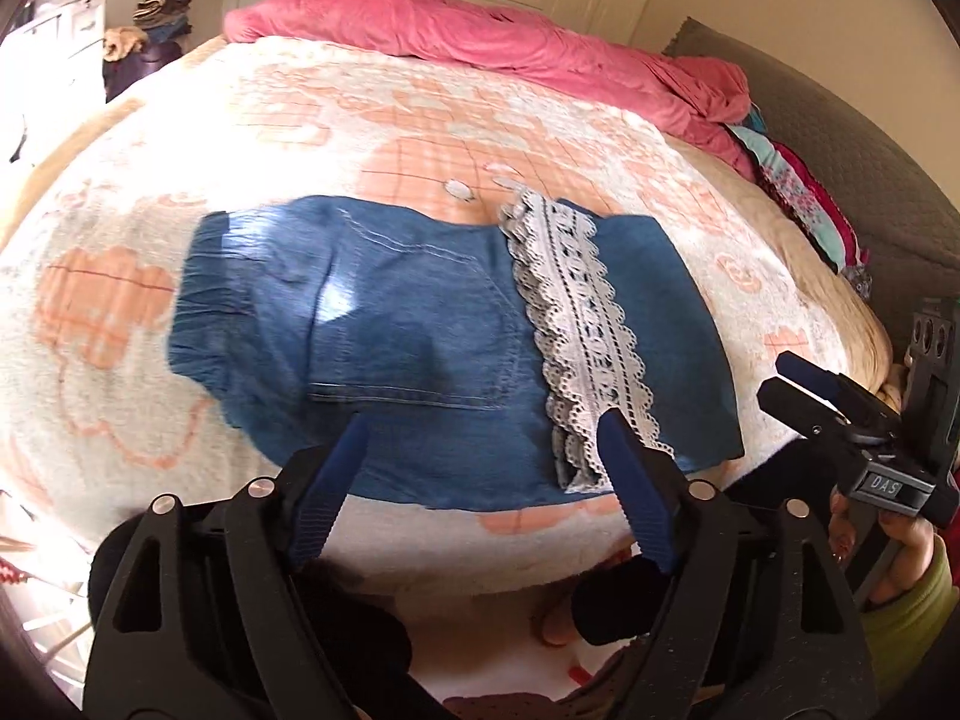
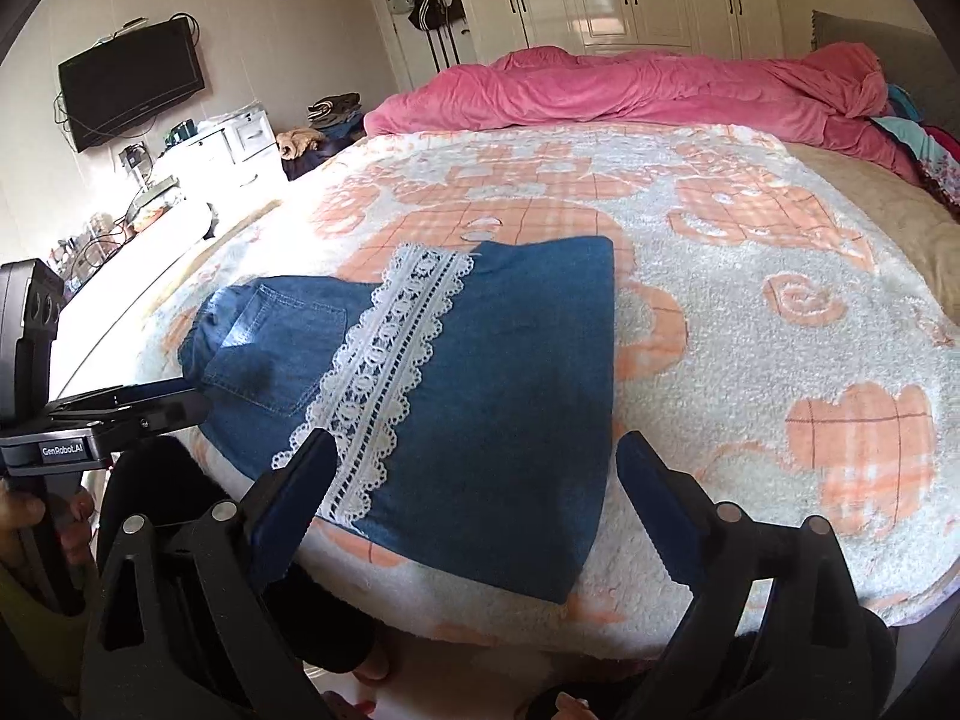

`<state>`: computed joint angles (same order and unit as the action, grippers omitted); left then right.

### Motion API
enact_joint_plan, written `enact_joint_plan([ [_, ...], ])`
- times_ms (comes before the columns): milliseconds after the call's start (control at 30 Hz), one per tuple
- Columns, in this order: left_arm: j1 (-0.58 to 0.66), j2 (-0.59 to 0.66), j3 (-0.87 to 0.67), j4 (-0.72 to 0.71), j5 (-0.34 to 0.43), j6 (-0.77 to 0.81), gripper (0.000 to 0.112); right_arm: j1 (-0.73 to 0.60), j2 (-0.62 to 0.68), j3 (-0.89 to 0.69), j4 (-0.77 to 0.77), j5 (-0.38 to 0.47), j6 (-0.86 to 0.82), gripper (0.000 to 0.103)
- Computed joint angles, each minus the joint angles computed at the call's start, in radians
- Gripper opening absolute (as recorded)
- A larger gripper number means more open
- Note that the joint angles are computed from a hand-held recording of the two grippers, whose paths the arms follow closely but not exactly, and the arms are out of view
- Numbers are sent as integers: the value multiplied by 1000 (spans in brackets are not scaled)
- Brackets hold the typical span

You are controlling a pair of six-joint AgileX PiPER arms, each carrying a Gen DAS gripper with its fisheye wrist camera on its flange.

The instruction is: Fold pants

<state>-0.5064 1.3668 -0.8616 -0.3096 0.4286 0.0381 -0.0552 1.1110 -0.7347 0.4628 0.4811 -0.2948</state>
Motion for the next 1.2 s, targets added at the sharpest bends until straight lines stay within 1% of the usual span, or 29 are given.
enact_joint_plan([
  [100,26,-18,13,-18,-2,15,82,34,6,-26,-78,-4,84,95],
  [200,58,-27,21,-46,-2,44,86,69,24,-66,-144,3,153,95],
  [400,153,-43,57,-190,8,196,91,162,98,-176,-288,10,282,96],
  [567,229,-46,82,-299,22,311,92,233,199,-281,-348,28,317,96],
  [700,293,-30,88,-392,38,405,93,270,291,-372,-315,46,273,96],
  [800,341,-10,89,-478,62,481,93,275,394,-488,-194,100,151,96],
  [900,369,11,91,-539,77,534,93,291,478,-598,-175,148,122,96],
  [1000,364,25,87,-524,60,515,93,298,575,-734,-121,224,61,96],
  [1067,374,31,88,-563,56,545,93,309,658,-852,-93,300,23,96],
  [1100,382,37,88,-589,60,566,93,319,681,-887,-104,318,29,96],
  [1133,386,52,73,-601,66,569,93,333,730,-957,-112,362,31,96],
  [1167,399,59,74,-639,73,602,90,340,762,-1003,-113,392,28,96],
  [1200,413,72,70,-679,88,634,82,352,796,-1051,-124,417,34,96],
])
